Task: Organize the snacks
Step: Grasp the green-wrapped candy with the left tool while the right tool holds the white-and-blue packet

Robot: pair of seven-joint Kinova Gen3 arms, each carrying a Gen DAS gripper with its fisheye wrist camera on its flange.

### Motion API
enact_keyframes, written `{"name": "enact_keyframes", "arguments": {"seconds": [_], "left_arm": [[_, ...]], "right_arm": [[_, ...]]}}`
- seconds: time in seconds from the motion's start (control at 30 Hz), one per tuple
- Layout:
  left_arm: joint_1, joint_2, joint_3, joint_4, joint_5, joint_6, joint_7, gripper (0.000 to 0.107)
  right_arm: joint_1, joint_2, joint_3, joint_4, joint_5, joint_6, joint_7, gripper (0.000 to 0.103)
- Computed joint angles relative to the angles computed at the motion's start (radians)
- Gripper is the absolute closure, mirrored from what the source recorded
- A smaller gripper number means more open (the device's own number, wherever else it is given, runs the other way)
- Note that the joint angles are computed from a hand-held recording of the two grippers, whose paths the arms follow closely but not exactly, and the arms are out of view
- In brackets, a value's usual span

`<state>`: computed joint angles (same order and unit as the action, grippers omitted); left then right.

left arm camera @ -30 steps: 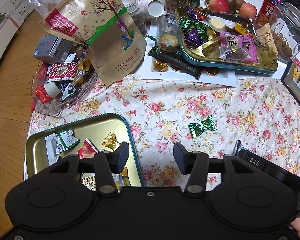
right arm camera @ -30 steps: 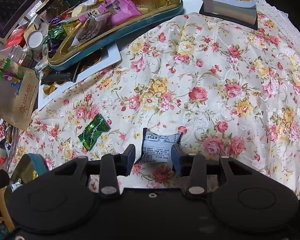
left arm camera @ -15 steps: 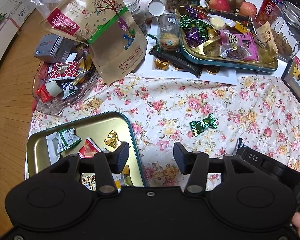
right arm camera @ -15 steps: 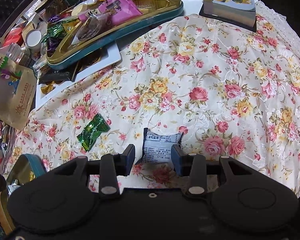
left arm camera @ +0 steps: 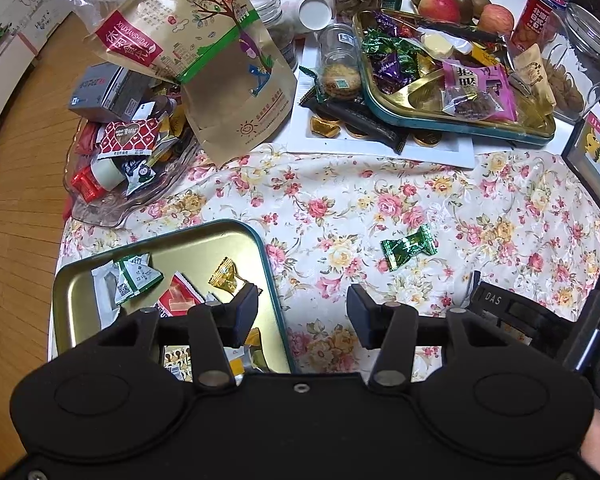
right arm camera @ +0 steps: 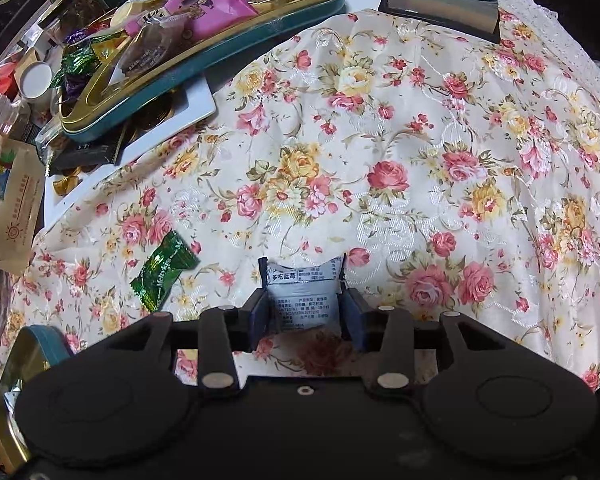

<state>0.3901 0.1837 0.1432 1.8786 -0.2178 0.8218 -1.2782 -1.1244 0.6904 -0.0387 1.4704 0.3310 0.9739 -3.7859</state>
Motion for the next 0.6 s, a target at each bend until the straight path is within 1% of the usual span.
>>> {"name": "enact_keyframes", "arguments": {"seconds": [0.3, 0.43, 0.6], "left_arm": [[0.007, 0.017, -0.005, 0.002, -0.027, 0.006, 0.014, 0.051], [0.005, 0.021, -0.005, 0.004, -0.027, 0.006, 0.007, 0.051], [0.013, 0.032, -0.005, -0.002, -0.027, 0.005, 0.013, 0.051]], "right_arm": [[0.008, 0.058, -0.003, -0.068, -0.007, 0.068, 0.056, 0.05], [0.001, 0.084, -0.002, -0.115, -0.002, 0.126, 0.099, 0.051], [-0.004, 0.07, -0.006, -0.098, 0.0, 0.119, 0.128, 0.053]]}}
